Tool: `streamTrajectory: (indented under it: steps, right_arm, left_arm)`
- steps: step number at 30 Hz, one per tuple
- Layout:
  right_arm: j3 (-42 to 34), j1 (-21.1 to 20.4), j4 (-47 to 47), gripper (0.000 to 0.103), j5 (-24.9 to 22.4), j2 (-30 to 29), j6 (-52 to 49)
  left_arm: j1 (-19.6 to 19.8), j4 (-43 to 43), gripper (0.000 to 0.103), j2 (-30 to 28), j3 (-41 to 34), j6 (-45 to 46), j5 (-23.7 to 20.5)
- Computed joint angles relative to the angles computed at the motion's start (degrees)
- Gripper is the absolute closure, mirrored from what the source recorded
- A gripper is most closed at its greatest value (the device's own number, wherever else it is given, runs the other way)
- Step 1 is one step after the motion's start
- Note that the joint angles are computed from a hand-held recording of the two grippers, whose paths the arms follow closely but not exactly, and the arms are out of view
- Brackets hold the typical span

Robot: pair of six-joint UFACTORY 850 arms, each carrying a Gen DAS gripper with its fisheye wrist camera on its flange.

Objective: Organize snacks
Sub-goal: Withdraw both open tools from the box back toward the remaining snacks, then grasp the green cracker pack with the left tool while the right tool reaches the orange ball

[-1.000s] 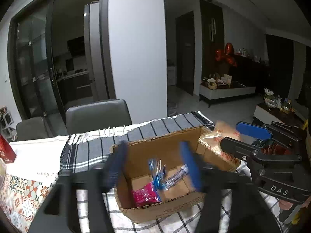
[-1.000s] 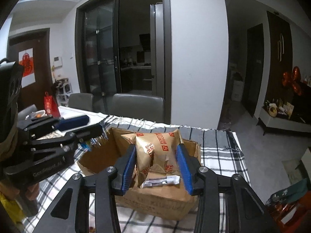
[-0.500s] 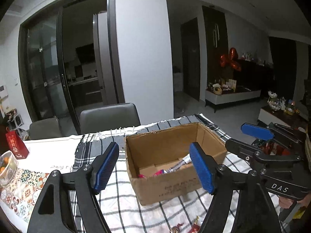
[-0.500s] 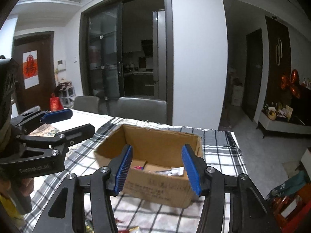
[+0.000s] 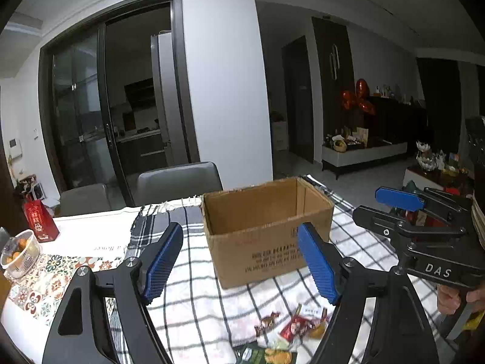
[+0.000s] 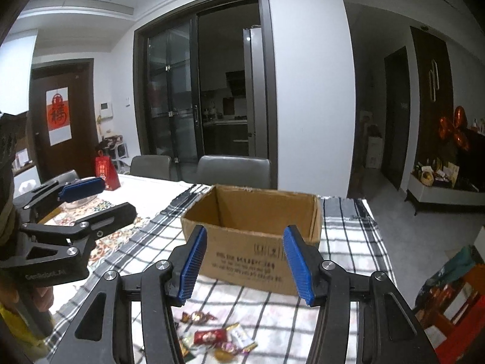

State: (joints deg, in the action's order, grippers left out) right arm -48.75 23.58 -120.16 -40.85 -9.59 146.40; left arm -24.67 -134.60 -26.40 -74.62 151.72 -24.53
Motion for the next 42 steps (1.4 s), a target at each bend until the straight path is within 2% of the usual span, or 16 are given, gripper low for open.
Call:
streamTrajectory:
  steps: [5, 13, 24, 33, 38, 42]
  right_arm:
    - [2.2, 1.9, 1.0, 0.05, -0.6, 0.2, 0.7]
    - [3.6, 3.7, 3.2, 0.05, 0.8, -0.6, -0.5]
    - [4.2, 5.2, 6.1, 0.05, 4.6, -3.5, -3.1]
    - [3.3, 4.5, 5.1, 0.05, 8.4, -6.7, -3.5]
    - [1.8, 3.1, 3.7, 0.05, 11.5, -9.3, -3.8]
    - [0.7, 1.7, 2.3, 0.05, 13.7, -11.1, -3.2]
  left_arm:
    - [0.1, -6.9, 0.024, 2.3, 5.1, 8.6, -1.1]
    - [0.7, -10.5, 0.022, 4.5, 11.3, 14.1, -2.1]
    - [1.3, -7.4, 0.017, 4.0, 15.1, 13.9, -1.9]
    - [1.4, -3.8, 0.015, 1.1, 14.4, 14.4, -1.2]
    - [1.1, 0.8, 0.015, -2.3, 11.6, 11.8, 1.4]
    - [0.9, 8.5, 0.015, -5.3, 8.6, 5.0, 3.3]
